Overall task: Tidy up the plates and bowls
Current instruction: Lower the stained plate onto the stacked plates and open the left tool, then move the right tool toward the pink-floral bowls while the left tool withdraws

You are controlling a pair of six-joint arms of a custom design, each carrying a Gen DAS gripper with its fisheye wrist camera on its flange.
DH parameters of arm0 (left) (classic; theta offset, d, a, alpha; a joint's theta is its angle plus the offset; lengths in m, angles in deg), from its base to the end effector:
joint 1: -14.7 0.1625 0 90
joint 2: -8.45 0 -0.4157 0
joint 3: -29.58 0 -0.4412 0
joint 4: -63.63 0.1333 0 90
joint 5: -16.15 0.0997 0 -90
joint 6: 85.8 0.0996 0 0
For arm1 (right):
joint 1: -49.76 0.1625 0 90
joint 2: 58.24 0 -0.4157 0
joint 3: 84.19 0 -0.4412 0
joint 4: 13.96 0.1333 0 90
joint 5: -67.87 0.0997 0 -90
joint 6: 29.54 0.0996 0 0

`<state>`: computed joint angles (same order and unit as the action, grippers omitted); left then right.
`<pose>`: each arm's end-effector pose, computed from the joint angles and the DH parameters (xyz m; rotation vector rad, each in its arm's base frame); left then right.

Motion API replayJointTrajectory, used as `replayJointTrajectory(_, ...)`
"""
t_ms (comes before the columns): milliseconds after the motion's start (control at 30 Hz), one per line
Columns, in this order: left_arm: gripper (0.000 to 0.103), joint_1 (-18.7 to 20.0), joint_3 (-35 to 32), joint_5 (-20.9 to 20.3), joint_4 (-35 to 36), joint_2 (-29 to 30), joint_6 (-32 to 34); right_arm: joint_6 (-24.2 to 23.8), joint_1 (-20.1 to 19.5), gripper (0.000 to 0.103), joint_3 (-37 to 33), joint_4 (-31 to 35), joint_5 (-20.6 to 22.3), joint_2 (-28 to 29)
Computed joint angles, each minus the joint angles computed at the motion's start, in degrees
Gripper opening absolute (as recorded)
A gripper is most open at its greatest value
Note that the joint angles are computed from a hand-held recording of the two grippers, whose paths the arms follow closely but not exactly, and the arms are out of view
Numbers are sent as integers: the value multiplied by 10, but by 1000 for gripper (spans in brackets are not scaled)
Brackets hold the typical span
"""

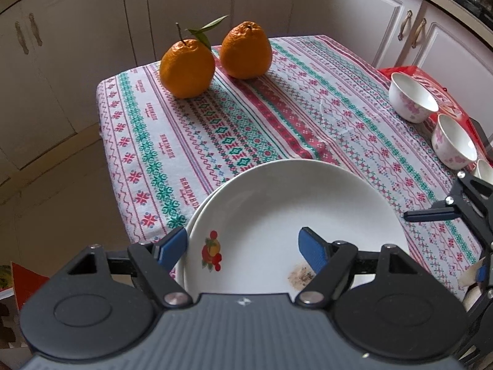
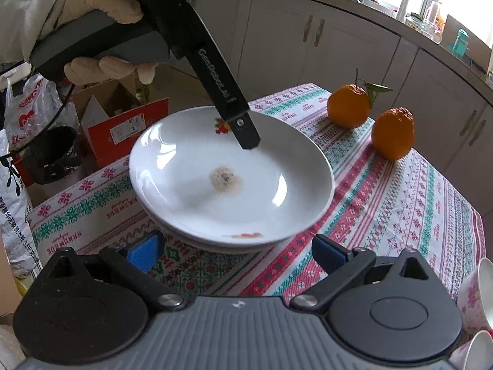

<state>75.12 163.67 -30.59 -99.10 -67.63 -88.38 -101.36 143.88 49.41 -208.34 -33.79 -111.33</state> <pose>-0.0462 -0.4896 0.1470 0.4454 2.3872 -0.5674 0.1454 -0.4437 0.0109 1.6302 -2.1844 0.3234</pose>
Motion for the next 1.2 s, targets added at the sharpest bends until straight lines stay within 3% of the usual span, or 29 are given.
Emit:
replayJointTrajectory(333,81,-31,21,47,-37,6,1,-6,-12,103,17,-24,1,-25)
replayJointTrajectory(633,93,-138,92,139,-180,44,-32,23,-29,103,30,-28,23,-72)
replayJointTrajectory(900,93,-229,138,173,-224,82,-160,35,-56,103,58,-29,36,-131)
replayJointTrajectory(1100,99,-297,161,200,-195,135,-312,32,-91,103,86,-27,61,-183)
replayJointTrajectory(1200,100,-317,158,199,-200,172,-344,37,-111,103,96,-17,72,-214)
